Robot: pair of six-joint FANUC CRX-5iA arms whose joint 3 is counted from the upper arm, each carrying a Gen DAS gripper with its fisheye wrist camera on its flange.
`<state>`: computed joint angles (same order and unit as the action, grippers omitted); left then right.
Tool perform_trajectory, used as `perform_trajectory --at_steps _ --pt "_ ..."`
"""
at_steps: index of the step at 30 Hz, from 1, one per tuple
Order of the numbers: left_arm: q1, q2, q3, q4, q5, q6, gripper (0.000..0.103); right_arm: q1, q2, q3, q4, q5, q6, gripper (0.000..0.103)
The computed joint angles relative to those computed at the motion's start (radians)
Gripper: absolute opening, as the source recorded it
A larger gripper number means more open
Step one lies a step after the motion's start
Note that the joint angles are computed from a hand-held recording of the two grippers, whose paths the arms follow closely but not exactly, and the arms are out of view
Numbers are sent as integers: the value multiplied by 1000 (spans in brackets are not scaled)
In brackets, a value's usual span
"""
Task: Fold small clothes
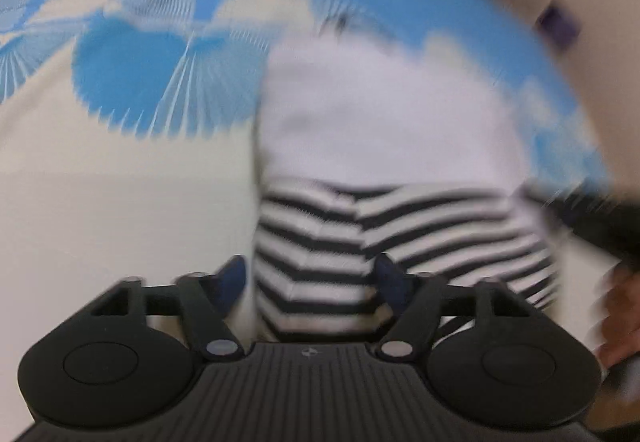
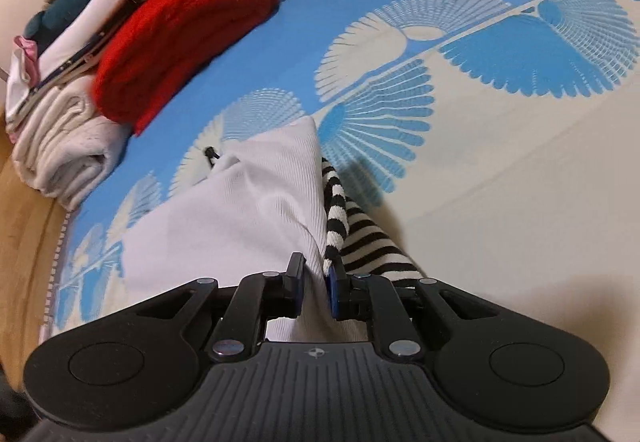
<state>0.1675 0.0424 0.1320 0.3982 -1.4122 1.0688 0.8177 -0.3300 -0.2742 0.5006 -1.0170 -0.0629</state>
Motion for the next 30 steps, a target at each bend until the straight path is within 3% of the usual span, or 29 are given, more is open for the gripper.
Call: perform_trajectory --at_steps 4,5,8,11,13,15,17,21,26,30 --pt "50 -31 -22 75 1 15 76 16 -18 9 -12 -53 11 27" --pt "63 -41 -29 101 1 -3 76 10 -45 -4 -37 -21 32 40" --pt "77 -23 -9 104 -54 -23 77 0 -110 -19 -134 25 152 58" --pt "76 12 6 71 -124 -15 79 -3 -112 18 -262 -52 301 61" --pt "82 9 -22 77 -124 1 78 1 -99 41 -321 -103 395 54" --pt "89 7 -48 111 -108 13 60 13 -96 51 -344 -130 459 4" --pt "88 -10 -55 118 -74 6 47 17 -125 37 -347 -97 441 3" --pt "92 -64 -88 131 19 -64 44 38 -226 -13 -264 5 295 3" --pt "62 -50 -41 45 -26 -109 59 19 -152 77 -339 -183 347 3" --pt "76 -81 -54 68 7 -142 57 13 -103 111 -328 -217 402 6"
